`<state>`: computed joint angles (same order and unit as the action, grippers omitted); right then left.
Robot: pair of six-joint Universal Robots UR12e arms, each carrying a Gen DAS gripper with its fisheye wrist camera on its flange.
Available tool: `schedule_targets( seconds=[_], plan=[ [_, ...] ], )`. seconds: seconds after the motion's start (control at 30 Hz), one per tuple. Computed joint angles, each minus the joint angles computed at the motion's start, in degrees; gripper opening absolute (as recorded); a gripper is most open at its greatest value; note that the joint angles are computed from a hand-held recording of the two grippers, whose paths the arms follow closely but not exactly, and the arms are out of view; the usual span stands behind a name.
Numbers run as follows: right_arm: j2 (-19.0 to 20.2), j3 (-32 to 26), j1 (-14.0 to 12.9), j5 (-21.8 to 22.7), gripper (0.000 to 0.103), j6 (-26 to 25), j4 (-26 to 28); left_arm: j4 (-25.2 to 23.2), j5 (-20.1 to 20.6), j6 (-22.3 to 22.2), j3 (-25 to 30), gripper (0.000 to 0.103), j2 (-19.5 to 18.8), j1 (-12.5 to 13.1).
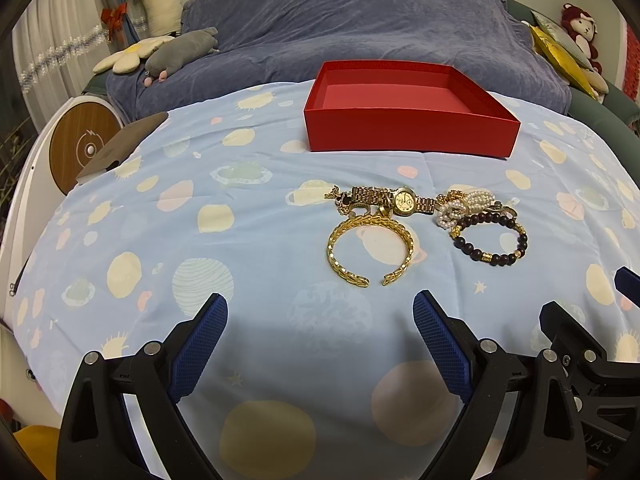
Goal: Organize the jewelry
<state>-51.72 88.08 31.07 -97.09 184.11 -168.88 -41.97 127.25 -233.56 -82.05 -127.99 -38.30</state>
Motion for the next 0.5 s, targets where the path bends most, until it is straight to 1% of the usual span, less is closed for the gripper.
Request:
schedule_targets(
  seconds=[0.5],
  plan=[
    [0.2,-0.3,0.1,0.0,0.098,0.2,0.2,-0.1,0.0,-0.2,-0.2,0.092,0.1,0.0]
  ],
)
